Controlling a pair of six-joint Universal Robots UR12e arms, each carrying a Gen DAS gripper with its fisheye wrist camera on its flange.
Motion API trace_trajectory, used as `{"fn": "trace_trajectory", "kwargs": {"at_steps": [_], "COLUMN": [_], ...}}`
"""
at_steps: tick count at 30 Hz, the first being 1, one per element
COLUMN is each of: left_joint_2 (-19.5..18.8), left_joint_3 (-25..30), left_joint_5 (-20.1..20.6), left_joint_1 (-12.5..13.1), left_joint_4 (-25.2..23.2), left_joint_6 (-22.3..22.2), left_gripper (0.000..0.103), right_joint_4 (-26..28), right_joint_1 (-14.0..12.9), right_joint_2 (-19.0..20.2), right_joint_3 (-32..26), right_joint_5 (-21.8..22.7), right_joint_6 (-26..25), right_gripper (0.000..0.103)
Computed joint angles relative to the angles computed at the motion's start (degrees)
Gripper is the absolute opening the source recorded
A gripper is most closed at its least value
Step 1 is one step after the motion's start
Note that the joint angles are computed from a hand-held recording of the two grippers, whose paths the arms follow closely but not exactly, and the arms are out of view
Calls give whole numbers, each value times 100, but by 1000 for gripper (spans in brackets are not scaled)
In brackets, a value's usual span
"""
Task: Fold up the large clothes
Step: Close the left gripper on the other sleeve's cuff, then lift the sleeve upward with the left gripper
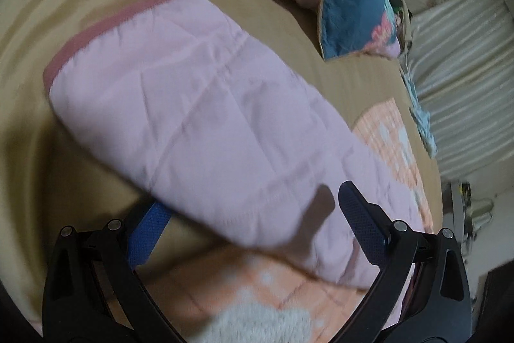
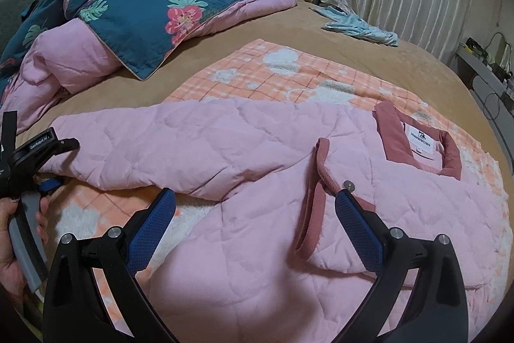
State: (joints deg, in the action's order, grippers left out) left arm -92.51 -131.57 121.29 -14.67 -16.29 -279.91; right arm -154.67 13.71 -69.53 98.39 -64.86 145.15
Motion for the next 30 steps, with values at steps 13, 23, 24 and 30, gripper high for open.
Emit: {"fn": "trace_trajectory", "kwargs": {"at_steps": [13,23,24,30], "left_joint_2": [242,195,188,93], "left_joint_3": [-66,484,554,918], "left_joint_5": [1162,1988,2011,2170], "left_joint_1": [-217,-627,-660,-805], "left_joint_4": [-226,-157,-154,-57], "left_joint_6": [-72,876,972,1575], "left_gripper": [16,14,14,14], "right_joint_4": [-330,-604,-629,-795], "right_joint_1": [-354,-734,-789,-1032], "right_joint_2": [-177,-420,-447,-577], "right_joint_3": [230,448,464,571], "right_joint_5": [92,184,230,358], "right_joint_6": [118,37,66,211], "right_gripper": [99,99,99,99]}}
